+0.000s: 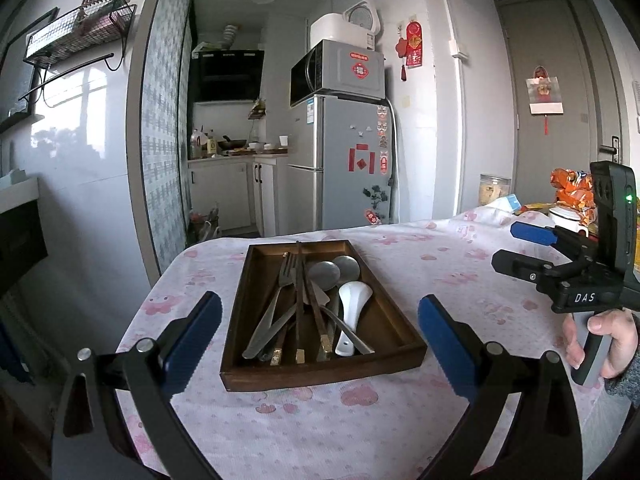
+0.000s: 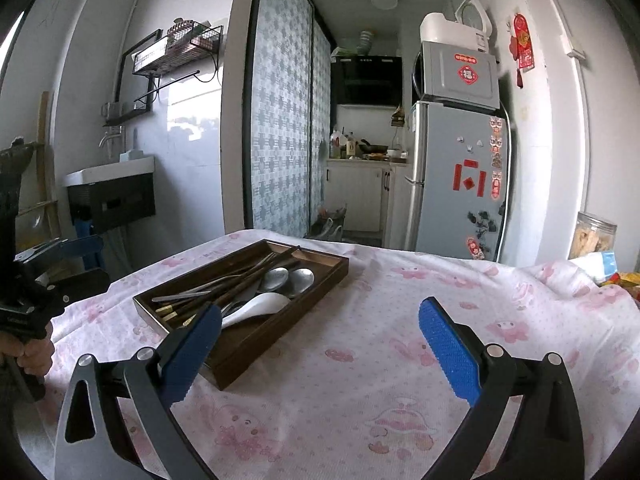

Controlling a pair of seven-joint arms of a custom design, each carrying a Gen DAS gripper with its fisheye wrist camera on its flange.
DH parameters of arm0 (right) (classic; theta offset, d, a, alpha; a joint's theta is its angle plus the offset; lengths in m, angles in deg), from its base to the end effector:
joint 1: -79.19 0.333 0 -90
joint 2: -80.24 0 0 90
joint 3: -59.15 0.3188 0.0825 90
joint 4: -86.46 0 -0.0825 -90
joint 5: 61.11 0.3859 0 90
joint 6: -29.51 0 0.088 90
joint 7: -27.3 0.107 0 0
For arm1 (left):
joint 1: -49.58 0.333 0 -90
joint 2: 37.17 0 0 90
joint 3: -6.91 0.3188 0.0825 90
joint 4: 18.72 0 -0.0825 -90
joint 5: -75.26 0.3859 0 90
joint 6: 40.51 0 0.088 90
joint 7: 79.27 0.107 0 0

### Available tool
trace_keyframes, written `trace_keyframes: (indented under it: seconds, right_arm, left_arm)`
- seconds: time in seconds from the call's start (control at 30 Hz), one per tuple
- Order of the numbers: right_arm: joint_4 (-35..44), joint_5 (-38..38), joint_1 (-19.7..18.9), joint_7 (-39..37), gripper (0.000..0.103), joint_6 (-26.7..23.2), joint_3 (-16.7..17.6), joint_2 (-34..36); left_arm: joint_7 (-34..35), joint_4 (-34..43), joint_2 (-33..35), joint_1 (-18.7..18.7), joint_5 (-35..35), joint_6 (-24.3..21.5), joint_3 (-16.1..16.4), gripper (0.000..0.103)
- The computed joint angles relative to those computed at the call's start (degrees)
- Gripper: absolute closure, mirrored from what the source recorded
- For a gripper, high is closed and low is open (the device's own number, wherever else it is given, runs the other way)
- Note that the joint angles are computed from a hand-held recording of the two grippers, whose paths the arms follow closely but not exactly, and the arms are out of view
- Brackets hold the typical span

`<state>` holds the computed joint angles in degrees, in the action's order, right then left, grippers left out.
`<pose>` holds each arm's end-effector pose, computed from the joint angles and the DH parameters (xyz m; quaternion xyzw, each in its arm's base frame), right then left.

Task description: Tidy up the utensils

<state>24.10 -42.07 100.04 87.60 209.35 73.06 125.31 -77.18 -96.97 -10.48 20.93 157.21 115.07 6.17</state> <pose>0.7193 0.3581 0.5142 -0.7079 0.3750 -0.2841 0.5268 0.6298 -0.3930 0.5316 -0.5440 0.5921 -0.4323 0.4082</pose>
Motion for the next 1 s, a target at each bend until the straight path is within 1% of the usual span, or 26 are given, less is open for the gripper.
trace_keyframes:
  seconds: [1.0]
  right_arm:
    - [-0.22,-0.13,-0.07,0.12,0.003,0.06,0.06,-0.14]
  left_arm:
    - [0.08,-0.02,0.0,0.0,-0.09,0.1,0.06,0.003]
